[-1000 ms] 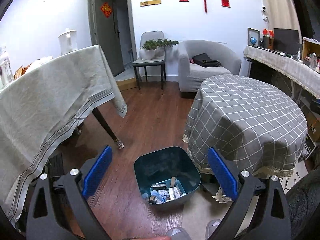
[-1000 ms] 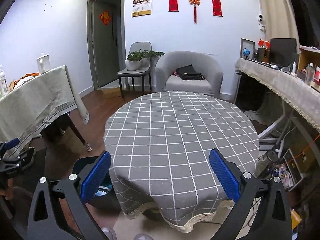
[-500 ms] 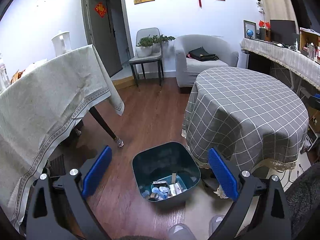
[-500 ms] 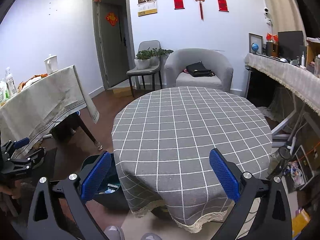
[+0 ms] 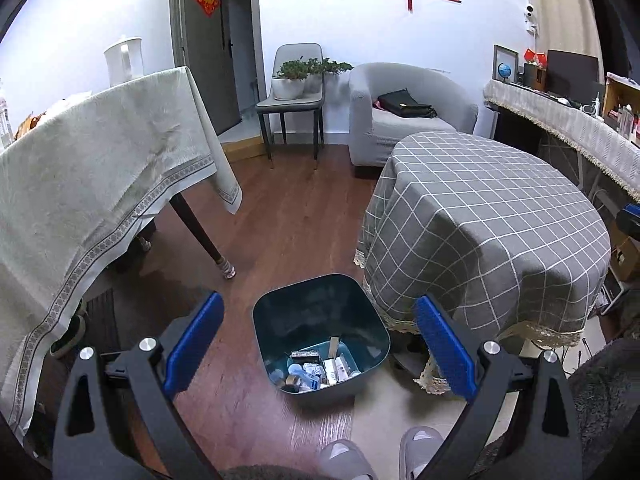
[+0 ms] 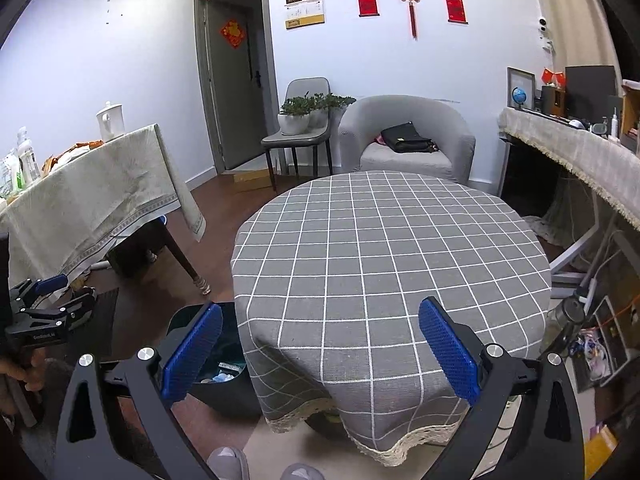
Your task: Collect trash
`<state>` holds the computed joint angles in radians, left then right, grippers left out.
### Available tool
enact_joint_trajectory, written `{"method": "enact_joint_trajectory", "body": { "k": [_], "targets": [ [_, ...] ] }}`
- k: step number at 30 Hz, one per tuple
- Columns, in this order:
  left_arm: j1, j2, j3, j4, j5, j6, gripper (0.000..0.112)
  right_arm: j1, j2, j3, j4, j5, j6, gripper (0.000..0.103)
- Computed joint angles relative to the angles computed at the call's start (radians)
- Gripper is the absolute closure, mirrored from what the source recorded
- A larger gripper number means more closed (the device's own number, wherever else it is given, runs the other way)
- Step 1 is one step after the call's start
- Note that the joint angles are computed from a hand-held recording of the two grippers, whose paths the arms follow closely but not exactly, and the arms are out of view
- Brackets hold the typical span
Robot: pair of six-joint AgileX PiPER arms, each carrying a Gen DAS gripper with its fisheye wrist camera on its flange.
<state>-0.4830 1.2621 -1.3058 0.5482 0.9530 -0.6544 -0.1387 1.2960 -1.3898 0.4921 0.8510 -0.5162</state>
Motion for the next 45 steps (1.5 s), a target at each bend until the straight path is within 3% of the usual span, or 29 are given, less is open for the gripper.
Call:
{"method": "enact_joint_trajectory", "body": {
  "k": [45],
  "targets": [
    [-0.006,0.011,0.004,0.012,0.009,-0.039,0.014,0.015,-0.001,-0.001,-0.023,-0.002,0.014,0.004]
  ]
}}
